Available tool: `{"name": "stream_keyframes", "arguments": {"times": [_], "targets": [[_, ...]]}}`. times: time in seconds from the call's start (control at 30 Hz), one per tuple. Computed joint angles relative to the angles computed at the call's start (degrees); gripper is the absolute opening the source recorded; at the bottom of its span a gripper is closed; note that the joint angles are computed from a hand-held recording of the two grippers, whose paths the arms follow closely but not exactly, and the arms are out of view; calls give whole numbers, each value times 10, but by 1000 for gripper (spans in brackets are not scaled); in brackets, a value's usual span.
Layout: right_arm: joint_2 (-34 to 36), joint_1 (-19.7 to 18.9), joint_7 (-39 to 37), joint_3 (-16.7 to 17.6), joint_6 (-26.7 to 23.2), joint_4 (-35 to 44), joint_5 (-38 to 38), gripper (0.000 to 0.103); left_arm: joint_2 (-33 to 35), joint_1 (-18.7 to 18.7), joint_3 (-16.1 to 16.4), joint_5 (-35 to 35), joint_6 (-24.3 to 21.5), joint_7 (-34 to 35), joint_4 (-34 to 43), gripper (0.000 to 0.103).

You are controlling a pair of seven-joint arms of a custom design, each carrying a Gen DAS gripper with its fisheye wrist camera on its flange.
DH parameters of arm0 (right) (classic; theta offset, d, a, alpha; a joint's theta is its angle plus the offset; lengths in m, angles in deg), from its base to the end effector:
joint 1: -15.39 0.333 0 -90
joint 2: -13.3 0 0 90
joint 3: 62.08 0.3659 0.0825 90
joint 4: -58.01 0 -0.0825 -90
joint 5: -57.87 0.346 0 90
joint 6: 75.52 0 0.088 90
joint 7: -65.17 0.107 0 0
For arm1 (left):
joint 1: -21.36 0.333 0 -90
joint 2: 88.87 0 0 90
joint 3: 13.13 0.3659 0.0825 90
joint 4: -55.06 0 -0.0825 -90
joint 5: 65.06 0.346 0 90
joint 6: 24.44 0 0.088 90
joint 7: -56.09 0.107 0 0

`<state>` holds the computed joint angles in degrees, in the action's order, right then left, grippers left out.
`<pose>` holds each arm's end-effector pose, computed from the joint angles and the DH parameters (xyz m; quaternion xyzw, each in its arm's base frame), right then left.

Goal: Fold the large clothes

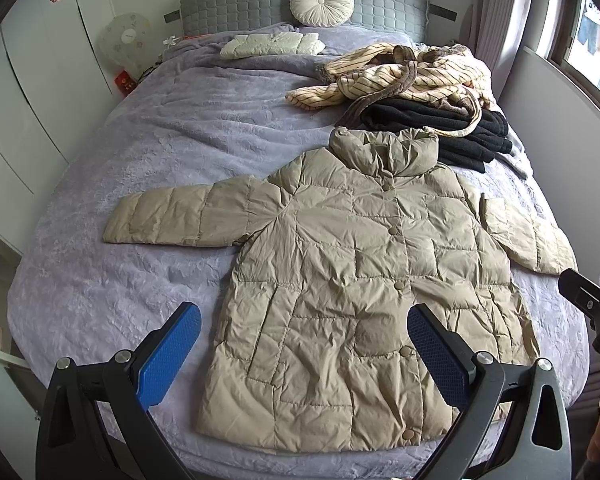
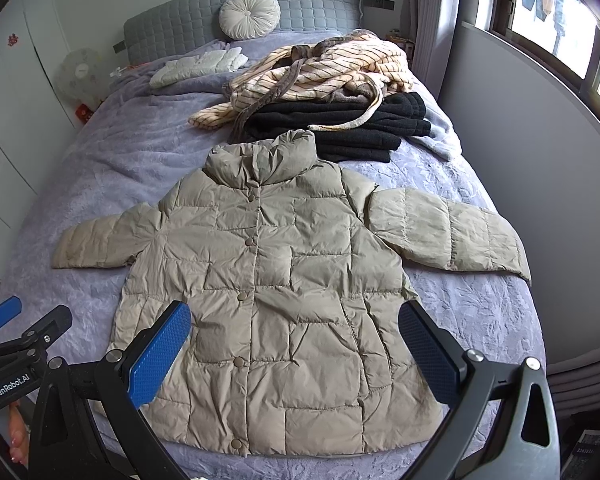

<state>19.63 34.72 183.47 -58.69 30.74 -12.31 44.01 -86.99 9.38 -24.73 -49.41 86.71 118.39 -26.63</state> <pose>0.5330 0.1994 0.8004 -0.6466 0.7098 -0.1955 0.2000 0.5181 -0.2029 0.7654 -0.6933 0.6678 -0.1794 0.2028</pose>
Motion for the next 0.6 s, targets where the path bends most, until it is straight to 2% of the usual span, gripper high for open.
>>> {"name": "stream_keyframes", "arguments": {"times": [0.6], "targets": [[2, 8, 4, 3, -12, 0, 3, 103, -7, 7, 2, -18, -3, 5, -15, 103]]}}
